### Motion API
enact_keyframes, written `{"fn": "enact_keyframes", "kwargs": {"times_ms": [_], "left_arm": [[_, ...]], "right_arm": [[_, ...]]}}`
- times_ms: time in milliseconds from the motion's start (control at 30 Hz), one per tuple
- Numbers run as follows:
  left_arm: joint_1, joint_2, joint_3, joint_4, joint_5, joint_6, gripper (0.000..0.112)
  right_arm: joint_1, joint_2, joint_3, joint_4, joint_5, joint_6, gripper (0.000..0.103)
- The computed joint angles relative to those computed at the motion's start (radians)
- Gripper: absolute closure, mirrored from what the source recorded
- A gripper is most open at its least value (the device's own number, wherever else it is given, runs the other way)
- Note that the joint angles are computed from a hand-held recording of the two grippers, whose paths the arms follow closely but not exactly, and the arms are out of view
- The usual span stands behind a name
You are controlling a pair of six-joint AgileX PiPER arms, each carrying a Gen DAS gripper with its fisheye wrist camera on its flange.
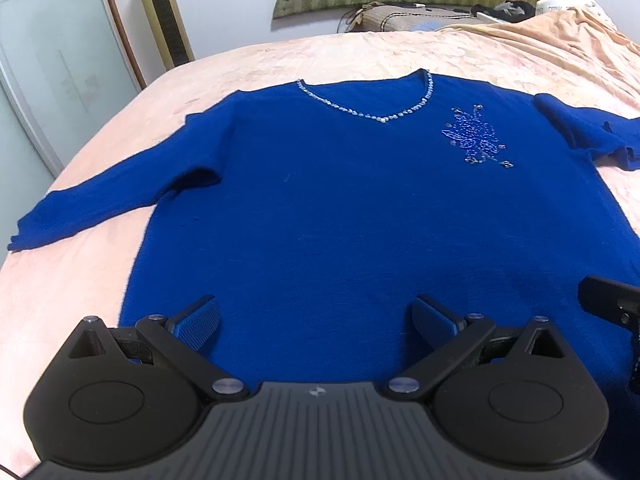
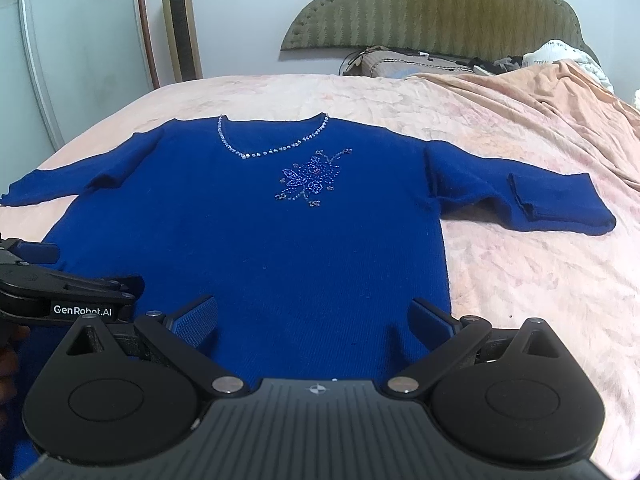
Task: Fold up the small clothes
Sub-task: 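Move the right tool toward the cuff of the nearest sweater sleeve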
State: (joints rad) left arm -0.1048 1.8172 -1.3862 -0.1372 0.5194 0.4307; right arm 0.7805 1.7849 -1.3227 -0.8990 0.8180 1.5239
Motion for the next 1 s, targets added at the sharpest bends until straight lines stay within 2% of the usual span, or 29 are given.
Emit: {"fn": "enact_keyframes", "kwargs": {"times_ms": [233,1000], "left_arm": [[-0.019,0.017,-0.018,0.049,0.004,-0.059,0.009],[-0.086,0.028,-0.007,0.232,-0.038,-0.226,0.009]], "right_arm": [[-0.005,-0.006,0.029,-0.073,0.004,0.046,0.001],[-0.063,-0.035,0.073,-0.056,-0.027,0.037,0.004]]}}
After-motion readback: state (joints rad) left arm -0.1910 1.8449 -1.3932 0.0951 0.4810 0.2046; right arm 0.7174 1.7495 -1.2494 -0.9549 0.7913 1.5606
